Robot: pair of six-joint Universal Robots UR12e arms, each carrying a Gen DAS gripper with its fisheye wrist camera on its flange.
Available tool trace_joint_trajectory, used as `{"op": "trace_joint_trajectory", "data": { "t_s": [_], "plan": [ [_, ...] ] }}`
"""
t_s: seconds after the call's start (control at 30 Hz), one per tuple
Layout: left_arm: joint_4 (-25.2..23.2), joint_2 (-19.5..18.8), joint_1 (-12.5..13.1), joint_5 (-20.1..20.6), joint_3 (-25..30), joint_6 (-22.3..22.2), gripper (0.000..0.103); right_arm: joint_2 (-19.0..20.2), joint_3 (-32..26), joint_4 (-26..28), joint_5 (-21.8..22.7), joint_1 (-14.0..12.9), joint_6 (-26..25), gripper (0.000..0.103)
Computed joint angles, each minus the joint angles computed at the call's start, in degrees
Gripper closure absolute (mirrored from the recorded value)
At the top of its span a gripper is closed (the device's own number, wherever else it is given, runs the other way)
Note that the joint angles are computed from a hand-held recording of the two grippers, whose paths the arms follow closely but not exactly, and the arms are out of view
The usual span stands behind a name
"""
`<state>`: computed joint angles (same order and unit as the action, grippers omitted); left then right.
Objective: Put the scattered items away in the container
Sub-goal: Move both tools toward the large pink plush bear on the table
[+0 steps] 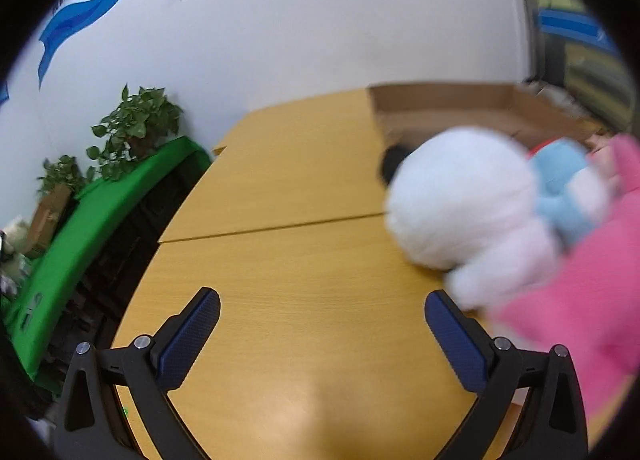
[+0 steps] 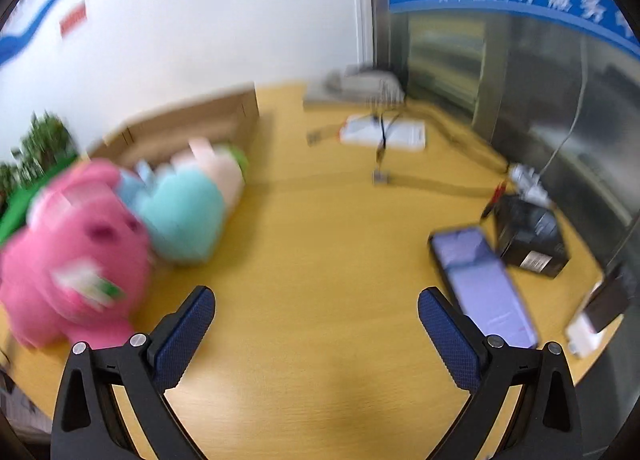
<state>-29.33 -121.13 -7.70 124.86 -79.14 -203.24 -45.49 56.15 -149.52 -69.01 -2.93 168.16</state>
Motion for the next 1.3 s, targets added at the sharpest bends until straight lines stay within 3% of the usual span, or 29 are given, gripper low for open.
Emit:
{"op": "trace_joint_trajectory", "data": {
  "t_s": [0.13, 0.23, 0.37, 0.57, 0.77, 1.1, 1.3],
  "plan": [
    [3.64, 0.25, -3.69, -1.26, 1.51, 1.22, 0.001, -1.79, 2.36, -4.63, 8.27, 0.85, -0.37, 0.000],
    [3.95, -0.65, -4.15, -11.23, 3.50, 0.96, 0.001, -2.77, 4.37, -5.62, 12.37, 2.80, -3.51, 0.000],
    [2.09, -3.42, -5.01, -19.15, 7.26, 1.24, 0.001, -3.71, 5.66, -2.15, 15.28, 4.68, -3.93, 0.000],
    [3.65, -5.93, -5.37, -25.77, 10.13, 0.14, 0.001, -6.16, 9.28, -2.30, 6.57, 6.58, -5.23, 0.000],
    [2.79, -6.48, -4.75, -27.38, 10.80, -1.16, 0.001, -6.68, 9.80, -3.15, -0.48, 7.14, -4.67, 0.000],
    [3.09, -6.06, -4.74, -24.80, 10.60, 0.82, 0.001, -6.49, 9.58, -2.50, -2.65, 8.31, -6.94, 0.000],
    [2.95, -6.41, -4.22, -27.30, 10.88, 1.60, 0.001, -5.59, 8.33, -1.43, -2.90, 8.82, -9.02, 0.000]
  ]
}}
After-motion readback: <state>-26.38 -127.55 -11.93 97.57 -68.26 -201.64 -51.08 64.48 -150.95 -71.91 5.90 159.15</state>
